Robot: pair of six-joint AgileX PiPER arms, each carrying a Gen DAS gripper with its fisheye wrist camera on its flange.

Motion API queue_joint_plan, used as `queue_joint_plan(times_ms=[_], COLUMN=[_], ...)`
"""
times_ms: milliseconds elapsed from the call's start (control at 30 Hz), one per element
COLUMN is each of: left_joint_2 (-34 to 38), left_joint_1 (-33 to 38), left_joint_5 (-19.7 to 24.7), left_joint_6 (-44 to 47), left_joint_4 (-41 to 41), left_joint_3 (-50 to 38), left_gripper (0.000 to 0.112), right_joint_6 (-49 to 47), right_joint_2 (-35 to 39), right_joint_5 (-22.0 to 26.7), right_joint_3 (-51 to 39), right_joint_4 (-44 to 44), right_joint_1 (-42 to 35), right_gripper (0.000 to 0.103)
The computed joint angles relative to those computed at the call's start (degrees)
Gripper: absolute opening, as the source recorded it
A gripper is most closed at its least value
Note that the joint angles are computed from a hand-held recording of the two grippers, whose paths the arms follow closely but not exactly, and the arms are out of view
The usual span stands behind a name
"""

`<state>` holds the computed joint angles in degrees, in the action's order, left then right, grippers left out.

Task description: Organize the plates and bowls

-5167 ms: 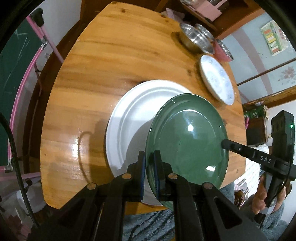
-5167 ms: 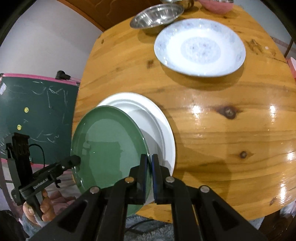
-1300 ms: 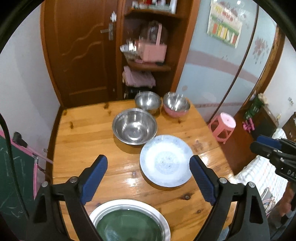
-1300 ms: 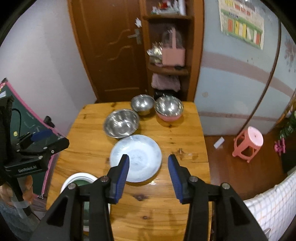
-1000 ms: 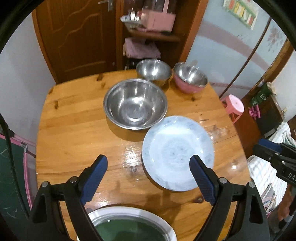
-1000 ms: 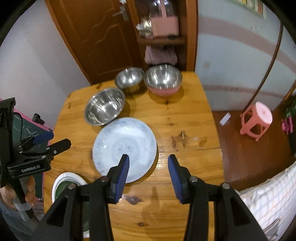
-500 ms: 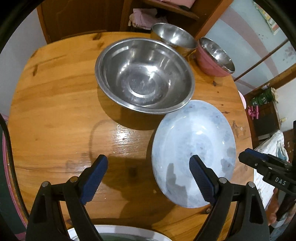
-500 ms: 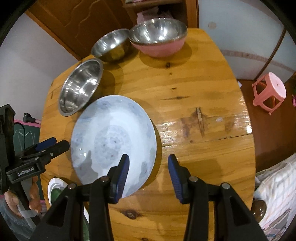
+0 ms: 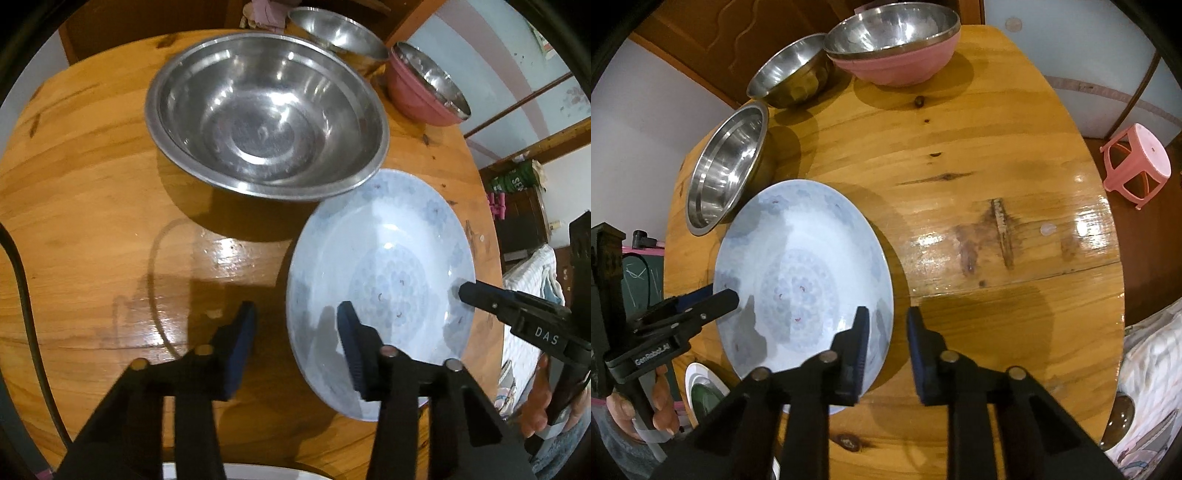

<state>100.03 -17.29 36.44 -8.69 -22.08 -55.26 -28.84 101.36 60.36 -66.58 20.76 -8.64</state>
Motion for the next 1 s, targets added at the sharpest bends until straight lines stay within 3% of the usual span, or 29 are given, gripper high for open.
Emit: queue_joint_plan(times_ms=[67,133,233,700,1000], left_joint_2=[0.6,1.3,1.6,1.8,-2.7], left_joint_1=[-0.1,0.2,0.4,0.9,-0.2], left_joint_5=[-0.2,-0.1,-0.4,2.2,2.9], left_joint_6=[0.0,1.0,3.2,3.0,-0.6], left_joint_4=[0.1,-0.8,-2.6,-1.8,0.4], left_joint_3=[0.0,-0.2,-0.3,-1.4,0.8], left_gripper=[0.035,0.019,0.010,0.009,0.008], right_joint_6=[-0.2,-0.4,-0.7,1.9,1.7], right_joint_2=[0.6,1.4,2.0,3.0,0.6], right_joint_5=[0.4,1.3,2.1,3.5,5.0], right_joint_3=[-0.3,-0.8,-1.3,-3.6,-1.8], right_joint_4=[0.4,1.3,2.1,-0.3,0.1], right_joint_1=[-0.4,-1.0,-1.4,0.6,0.1], right_gripper=[0.013,0.007,0.006,0.005,0.005])
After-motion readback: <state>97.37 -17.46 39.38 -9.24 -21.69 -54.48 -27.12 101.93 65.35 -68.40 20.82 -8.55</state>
